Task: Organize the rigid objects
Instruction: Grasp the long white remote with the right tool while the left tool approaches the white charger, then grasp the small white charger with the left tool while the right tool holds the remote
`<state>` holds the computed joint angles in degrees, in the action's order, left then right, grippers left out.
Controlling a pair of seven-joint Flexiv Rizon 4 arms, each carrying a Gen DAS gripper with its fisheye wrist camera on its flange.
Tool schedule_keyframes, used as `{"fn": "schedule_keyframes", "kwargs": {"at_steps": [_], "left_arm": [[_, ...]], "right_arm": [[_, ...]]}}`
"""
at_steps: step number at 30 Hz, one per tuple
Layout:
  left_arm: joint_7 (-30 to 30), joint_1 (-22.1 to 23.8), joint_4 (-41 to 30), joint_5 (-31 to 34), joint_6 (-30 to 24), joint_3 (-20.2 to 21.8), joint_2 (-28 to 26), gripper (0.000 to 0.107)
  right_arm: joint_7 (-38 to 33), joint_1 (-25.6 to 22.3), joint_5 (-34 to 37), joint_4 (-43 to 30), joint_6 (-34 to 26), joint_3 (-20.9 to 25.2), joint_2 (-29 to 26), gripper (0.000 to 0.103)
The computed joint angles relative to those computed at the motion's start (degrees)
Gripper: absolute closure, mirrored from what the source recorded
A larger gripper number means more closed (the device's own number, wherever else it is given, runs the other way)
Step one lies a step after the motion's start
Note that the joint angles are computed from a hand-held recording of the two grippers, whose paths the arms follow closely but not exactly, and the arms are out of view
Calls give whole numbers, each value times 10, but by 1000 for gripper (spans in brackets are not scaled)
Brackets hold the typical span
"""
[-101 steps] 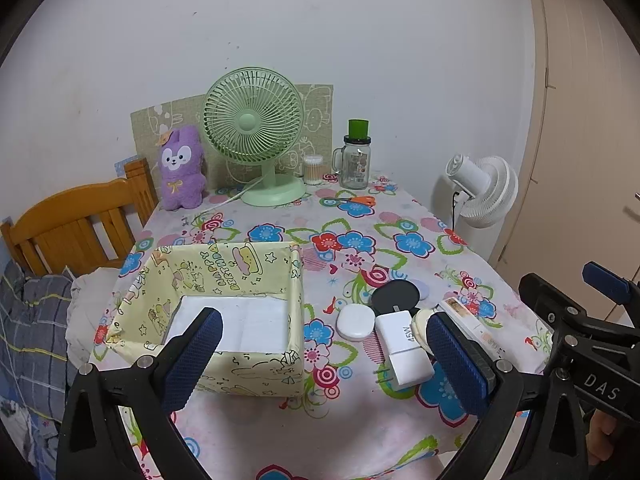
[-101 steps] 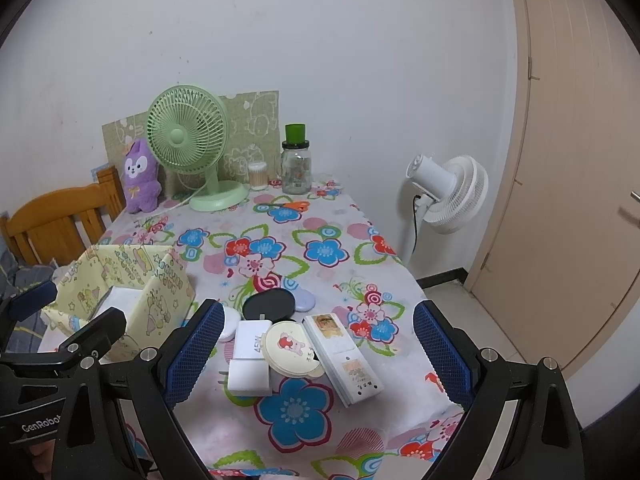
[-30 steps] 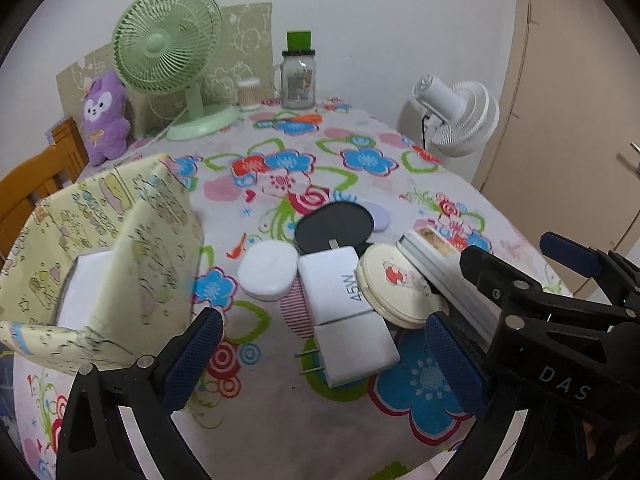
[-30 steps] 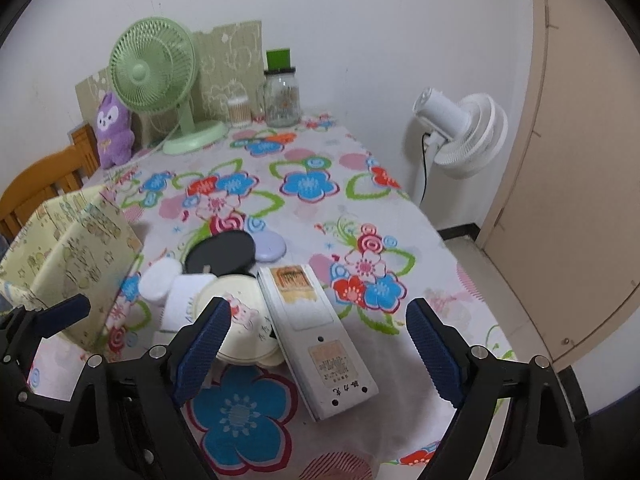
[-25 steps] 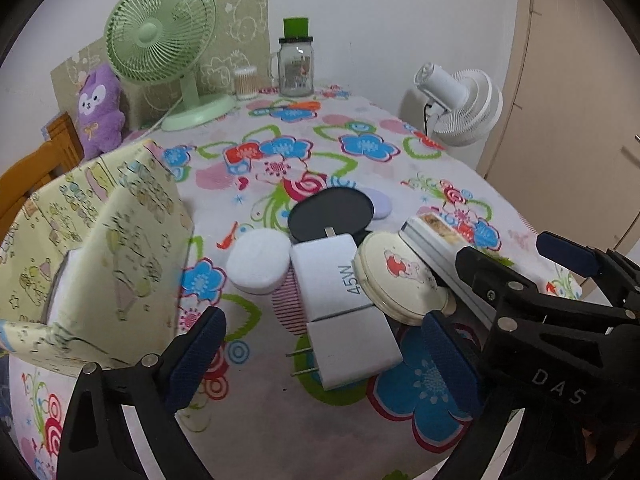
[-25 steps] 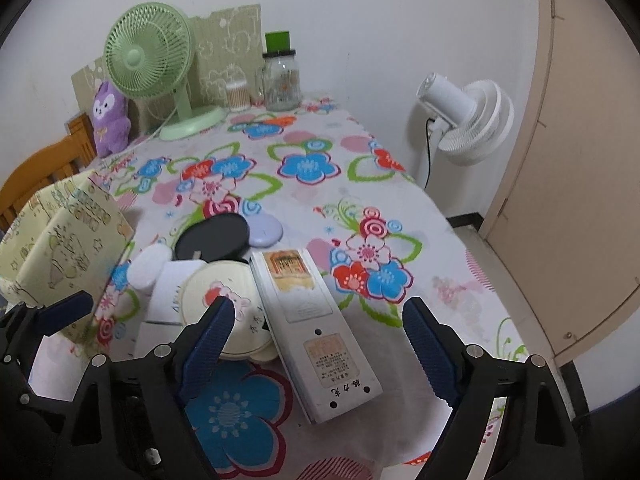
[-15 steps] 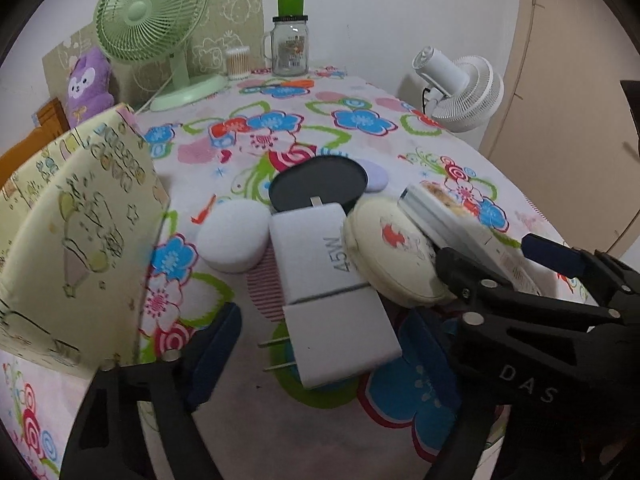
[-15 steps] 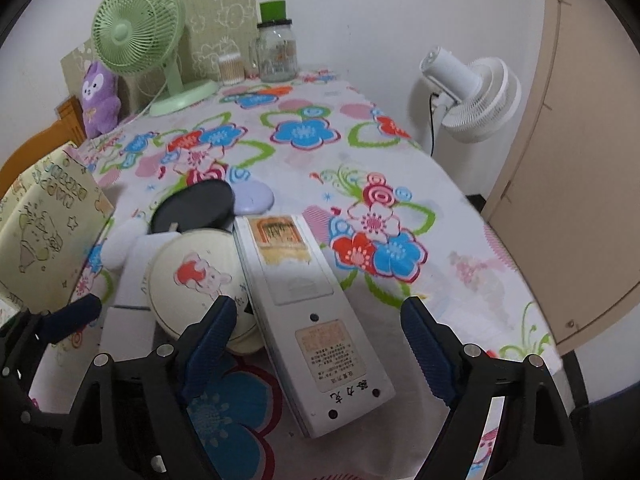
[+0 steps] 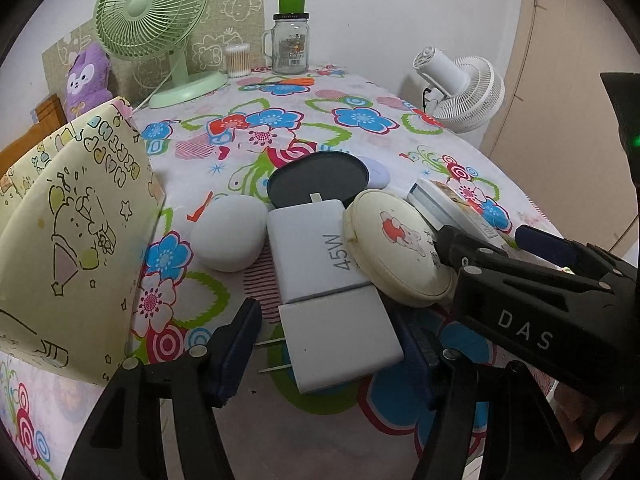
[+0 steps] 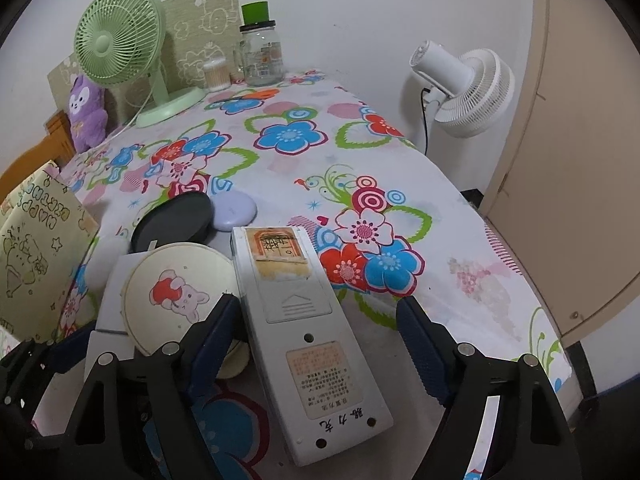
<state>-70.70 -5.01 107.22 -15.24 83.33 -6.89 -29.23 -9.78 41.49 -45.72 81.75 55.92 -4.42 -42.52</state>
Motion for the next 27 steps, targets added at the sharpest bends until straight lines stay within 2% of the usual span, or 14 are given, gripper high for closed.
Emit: {"fn": "schedule_keyframes", "kwargs": {"at_steps": [2,4,5,7,9,13,27], "left_arm": [[-2,-2,-3,1,-2,2,-1,39],[-6,-5,-8,2,-6,7,-3,39],[-8,-6,-9,4,-8,10,-3,39],[-11,-10,-12,7,-11,15,-4,39],[-14,-10,-13,9,-13,15,-4,40],[-10,-2,-5,7,1,7,2,40],[0,17,19,-3,36,-12,30,40]], "right_arm": [[4,-1,1,2,7,0,0,25],[13,-8,8,9,40,4,1,40],[21,-8,10,13,54,3,1,42],[20,-4,13,10,54,0,0,50],[17,1,13,5,48,-2,-3,54],[23,8,17,-3,33,-5,-4,55],[58,24,-22,-2,41,-14,10,55]]}}
